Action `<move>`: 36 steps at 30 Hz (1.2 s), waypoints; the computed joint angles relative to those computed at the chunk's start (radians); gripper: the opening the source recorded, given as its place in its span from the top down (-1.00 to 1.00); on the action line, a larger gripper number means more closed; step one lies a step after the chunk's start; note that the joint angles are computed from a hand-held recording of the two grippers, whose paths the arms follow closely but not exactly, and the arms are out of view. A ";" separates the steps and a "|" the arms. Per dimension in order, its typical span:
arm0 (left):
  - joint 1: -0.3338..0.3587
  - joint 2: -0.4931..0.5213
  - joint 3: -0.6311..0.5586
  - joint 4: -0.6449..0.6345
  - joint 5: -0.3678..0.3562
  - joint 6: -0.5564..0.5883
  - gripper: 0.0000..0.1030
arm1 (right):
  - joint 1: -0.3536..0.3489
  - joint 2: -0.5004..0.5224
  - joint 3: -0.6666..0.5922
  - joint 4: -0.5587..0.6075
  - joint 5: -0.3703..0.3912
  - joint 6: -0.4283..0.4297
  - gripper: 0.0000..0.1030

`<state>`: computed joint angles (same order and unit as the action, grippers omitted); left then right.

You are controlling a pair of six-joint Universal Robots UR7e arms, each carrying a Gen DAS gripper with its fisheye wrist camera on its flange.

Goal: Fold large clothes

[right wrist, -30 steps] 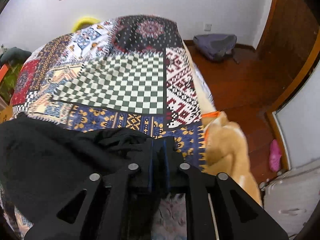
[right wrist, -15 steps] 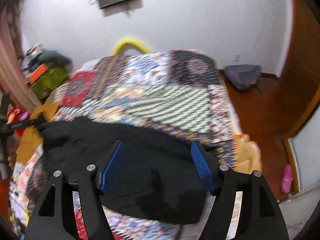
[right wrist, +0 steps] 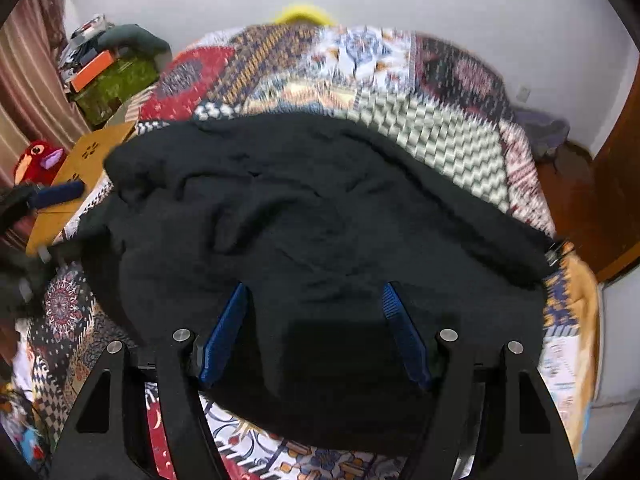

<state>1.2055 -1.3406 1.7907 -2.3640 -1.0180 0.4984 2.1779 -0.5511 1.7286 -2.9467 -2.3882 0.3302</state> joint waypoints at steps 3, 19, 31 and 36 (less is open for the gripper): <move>-0.002 0.048 0.028 -0.065 0.017 0.013 -0.67 | -0.037 -0.005 0.020 -0.033 0.043 -0.001 -0.34; 0.074 0.166 -0.031 -0.172 -0.054 -0.096 -0.98 | -0.057 0.027 0.005 -0.062 0.011 -0.080 -0.49; 0.075 -0.009 0.082 -0.132 -0.069 -0.105 -0.97 | -0.013 -0.047 0.085 0.050 -0.003 0.079 -0.50; 0.088 -0.070 0.147 -0.236 0.017 -0.061 -0.97 | 0.006 -0.066 0.106 0.101 -0.032 0.129 -0.50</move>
<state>1.2938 -1.4107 1.9375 -2.5997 -1.0008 0.4369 2.1836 -0.6175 1.8343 -2.8459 -2.4199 0.4595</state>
